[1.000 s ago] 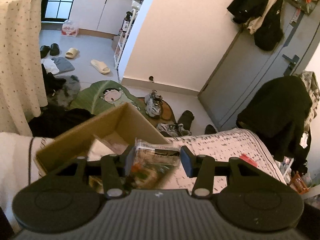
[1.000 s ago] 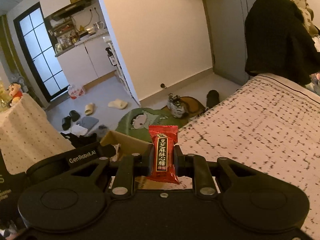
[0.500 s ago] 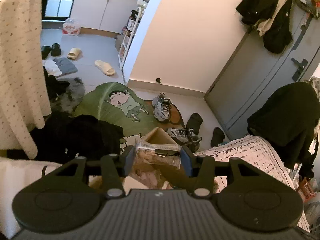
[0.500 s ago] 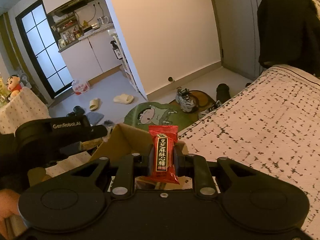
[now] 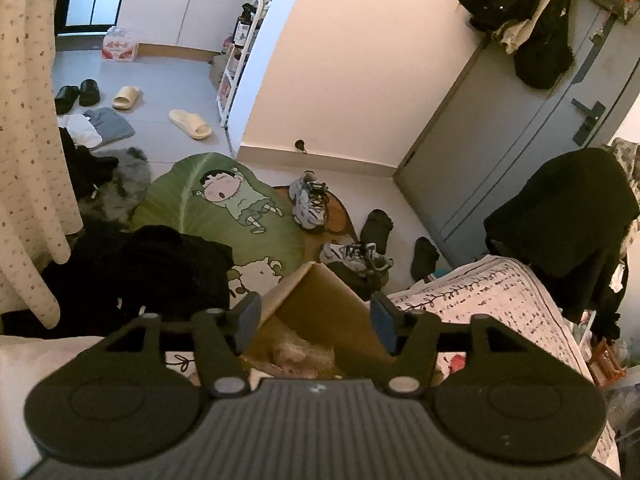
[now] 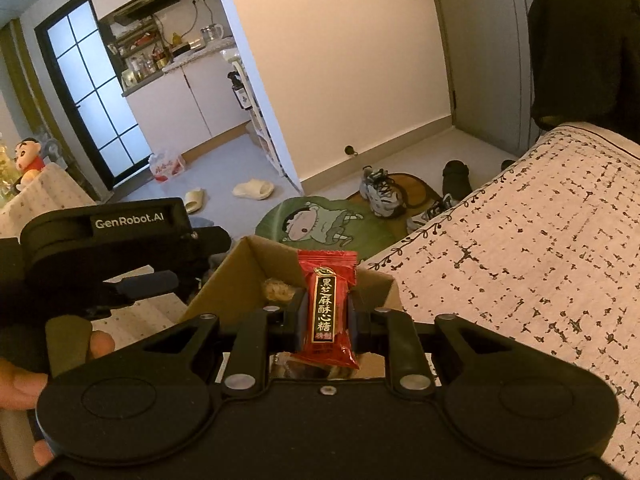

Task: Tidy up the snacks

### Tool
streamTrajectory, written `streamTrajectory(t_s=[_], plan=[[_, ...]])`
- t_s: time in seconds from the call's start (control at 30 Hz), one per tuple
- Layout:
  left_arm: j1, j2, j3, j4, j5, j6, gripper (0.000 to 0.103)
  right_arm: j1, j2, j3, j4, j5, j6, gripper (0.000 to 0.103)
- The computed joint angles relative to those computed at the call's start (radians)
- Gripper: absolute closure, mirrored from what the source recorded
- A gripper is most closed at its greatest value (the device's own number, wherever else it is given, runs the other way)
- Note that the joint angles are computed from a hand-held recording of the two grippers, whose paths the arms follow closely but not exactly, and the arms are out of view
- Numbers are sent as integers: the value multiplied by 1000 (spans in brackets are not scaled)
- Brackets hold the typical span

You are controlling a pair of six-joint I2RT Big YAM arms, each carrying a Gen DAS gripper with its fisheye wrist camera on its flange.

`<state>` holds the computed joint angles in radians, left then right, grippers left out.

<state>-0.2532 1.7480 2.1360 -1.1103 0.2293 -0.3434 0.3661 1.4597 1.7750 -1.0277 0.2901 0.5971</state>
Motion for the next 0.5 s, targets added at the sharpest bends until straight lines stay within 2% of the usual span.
streamTrajectory(t_s=[0.17, 0.3, 0.43, 0.5], plan=[[3, -6, 15, -33, -8, 18, 35, 11, -9, 8, -6, 4, -10, 73], [9, -15, 24, -64, -2, 45, 27, 20, -18, 19, -27, 24, -3, 67], [9, -33, 20, -87, -34, 77, 26, 30, -36, 22, -48, 52, 0, 62], [14, -39, 19, -100, -23, 85, 25, 33, -42, 26, -58, 63, 4, 59]])
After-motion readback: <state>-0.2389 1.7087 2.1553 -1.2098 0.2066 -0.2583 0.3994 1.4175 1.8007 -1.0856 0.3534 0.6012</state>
